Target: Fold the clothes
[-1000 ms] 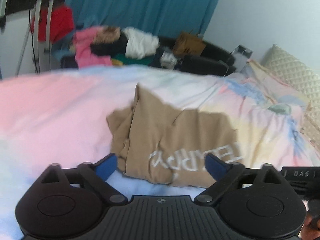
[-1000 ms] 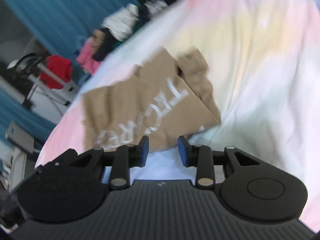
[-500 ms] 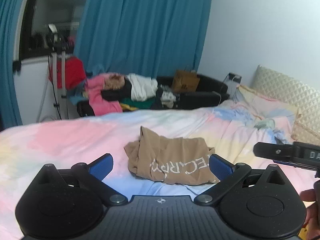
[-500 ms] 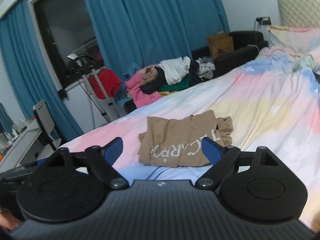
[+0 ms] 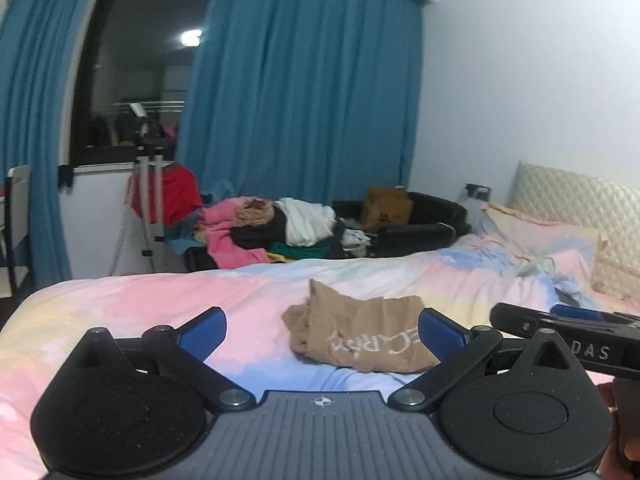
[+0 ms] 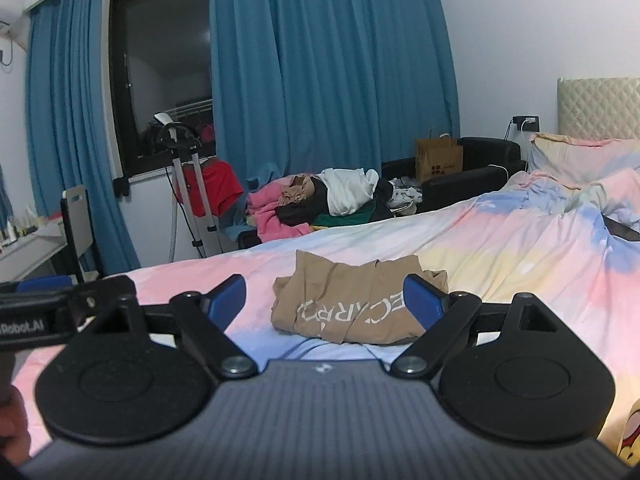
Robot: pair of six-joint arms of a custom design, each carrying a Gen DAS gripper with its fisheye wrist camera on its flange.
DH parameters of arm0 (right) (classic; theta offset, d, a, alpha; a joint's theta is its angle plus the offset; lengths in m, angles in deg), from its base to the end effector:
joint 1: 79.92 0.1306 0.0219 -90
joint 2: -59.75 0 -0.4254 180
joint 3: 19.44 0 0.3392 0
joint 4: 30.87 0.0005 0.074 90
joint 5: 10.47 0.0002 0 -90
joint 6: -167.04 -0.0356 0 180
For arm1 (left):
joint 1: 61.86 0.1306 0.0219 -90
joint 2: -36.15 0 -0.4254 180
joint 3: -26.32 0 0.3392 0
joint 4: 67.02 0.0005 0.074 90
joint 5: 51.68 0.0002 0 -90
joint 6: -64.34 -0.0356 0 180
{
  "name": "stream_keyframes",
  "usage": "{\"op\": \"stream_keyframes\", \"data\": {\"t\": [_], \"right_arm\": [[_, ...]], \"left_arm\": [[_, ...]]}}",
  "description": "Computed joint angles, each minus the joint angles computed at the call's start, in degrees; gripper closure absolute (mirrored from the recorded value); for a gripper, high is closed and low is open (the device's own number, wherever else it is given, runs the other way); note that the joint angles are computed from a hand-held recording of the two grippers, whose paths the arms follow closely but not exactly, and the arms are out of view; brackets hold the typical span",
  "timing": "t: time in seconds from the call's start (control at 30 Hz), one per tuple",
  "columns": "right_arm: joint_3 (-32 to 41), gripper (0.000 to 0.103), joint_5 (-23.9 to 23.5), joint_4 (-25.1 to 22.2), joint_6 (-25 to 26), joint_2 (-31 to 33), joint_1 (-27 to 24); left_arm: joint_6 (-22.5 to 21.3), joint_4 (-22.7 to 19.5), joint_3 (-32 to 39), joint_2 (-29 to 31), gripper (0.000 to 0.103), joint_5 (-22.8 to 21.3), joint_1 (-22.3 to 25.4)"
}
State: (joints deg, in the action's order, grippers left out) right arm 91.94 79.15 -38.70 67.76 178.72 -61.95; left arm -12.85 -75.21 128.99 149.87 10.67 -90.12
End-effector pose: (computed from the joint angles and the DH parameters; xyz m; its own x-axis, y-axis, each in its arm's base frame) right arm 0.6372 0.2064 0.4286 -0.3003 0.0721 -0.9511 -0.2697 0.9500 0.1572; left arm 0.5585 -0.2821 0.4201 -0.2904 -0.0668 -0.9546 -0.0317 0.9977 -0.0602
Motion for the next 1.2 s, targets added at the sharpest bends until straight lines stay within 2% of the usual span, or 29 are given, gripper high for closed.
{"op": "stream_keyframes", "data": {"t": [0.17,0.37,0.57,1.2], "right_arm": [[-2.44,0.016,2.43,3.51,1.62,0.49,1.40],[-3.04,0.016,5.01,5.03,3.47,1.98,2.57],[-6.40,0.016,8.10,11.54,4.33,1.86,3.50],[-6.23,0.016,8.79,10.30,3.44,2.17,3.42]], "left_arm": [[1.16,1.33,-3.35,-0.59,0.000,-0.25,0.48],[2.33,2.79,-6.49,-0.55,0.000,0.53,1.09],[3.07,2.71,-6.85,-0.10,0.000,0.86,1.39],[3.03,2.49,-7.48,-0.43,0.000,-0.30,1.07]]}}
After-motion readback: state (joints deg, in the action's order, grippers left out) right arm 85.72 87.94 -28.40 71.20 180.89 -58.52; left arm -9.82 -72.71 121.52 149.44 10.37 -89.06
